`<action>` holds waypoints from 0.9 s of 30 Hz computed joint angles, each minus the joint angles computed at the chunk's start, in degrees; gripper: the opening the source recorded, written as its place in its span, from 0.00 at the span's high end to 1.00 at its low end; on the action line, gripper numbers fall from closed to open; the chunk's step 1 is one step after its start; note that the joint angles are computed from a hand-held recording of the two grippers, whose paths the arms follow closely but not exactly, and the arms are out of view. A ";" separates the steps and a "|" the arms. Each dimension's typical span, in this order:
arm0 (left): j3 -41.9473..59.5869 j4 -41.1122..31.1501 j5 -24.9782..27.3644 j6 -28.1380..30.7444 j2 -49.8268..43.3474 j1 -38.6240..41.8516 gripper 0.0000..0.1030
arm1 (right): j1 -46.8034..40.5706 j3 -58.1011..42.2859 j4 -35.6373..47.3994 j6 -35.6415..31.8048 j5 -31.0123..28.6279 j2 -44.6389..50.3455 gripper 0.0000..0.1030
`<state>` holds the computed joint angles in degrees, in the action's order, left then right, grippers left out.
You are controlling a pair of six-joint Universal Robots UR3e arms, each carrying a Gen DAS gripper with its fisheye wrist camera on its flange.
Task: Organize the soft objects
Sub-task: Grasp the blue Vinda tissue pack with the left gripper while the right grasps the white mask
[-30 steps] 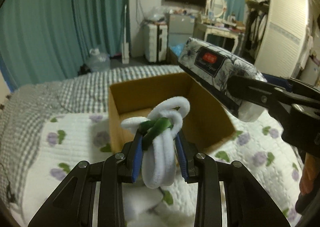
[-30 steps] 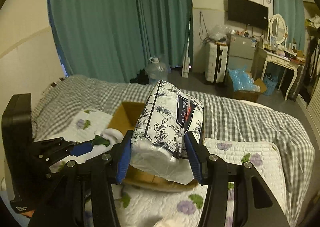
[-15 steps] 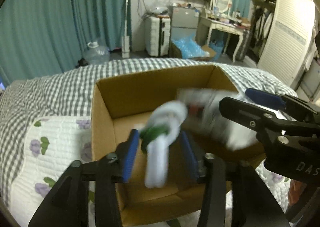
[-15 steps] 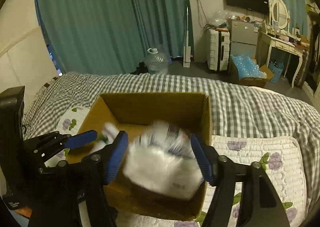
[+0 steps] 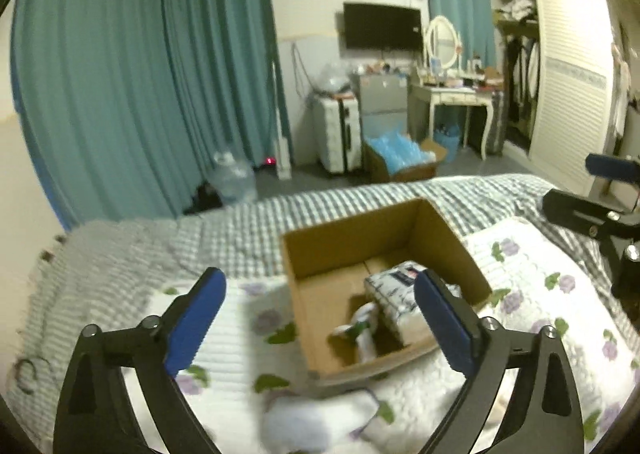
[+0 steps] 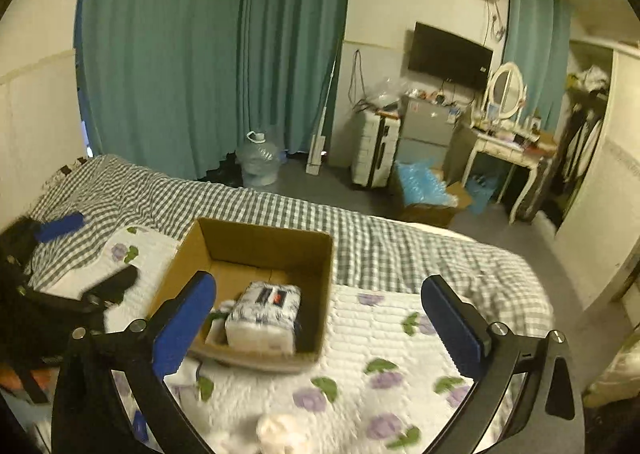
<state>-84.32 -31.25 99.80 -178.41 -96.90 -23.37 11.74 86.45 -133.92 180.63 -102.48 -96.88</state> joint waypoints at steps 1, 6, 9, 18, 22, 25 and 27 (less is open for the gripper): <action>-1.85 -0.19 0.09 0.39 2.27 0.21 0.02 | 1.19 -0.03 1.60 0.61 -1.32 -1.36 0.00; -12.47 -3.68 -1.39 0.01 15.72 2.97 0.00 | 7.31 3.07 6.32 4.76 -4.50 -8.52 0.00; -17.24 -6.80 -0.74 -0.10 21.67 3.50 0.00 | 14.56 6.38 5.70 7.89 -9.90 -10.21 0.00; -33.76 -4.37 2.97 -3.42 28.18 0.86 0.00 | 23.50 23.80 -2.21 13.93 -12.75 -8.41 0.00; -41.20 1.44 1.37 -6.07 26.03 -0.67 0.00 | 21.96 32.44 -7.77 15.44 -9.81 -6.41 0.00; -44.10 5.90 2.33 -8.24 21.38 -2.45 0.00 | 20.06 39.23 -13.66 16.55 -5.70 -5.88 0.00; -45.14 7.47 2.27 -8.08 18.50 -3.15 0.00 | 18.49 42.55 -16.27 16.65 -1.84 -5.18 0.00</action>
<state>-129.46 -23.78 102.07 -186.49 -78.40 -26.52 30.23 129.00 -150.19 197.28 -104.33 -102.07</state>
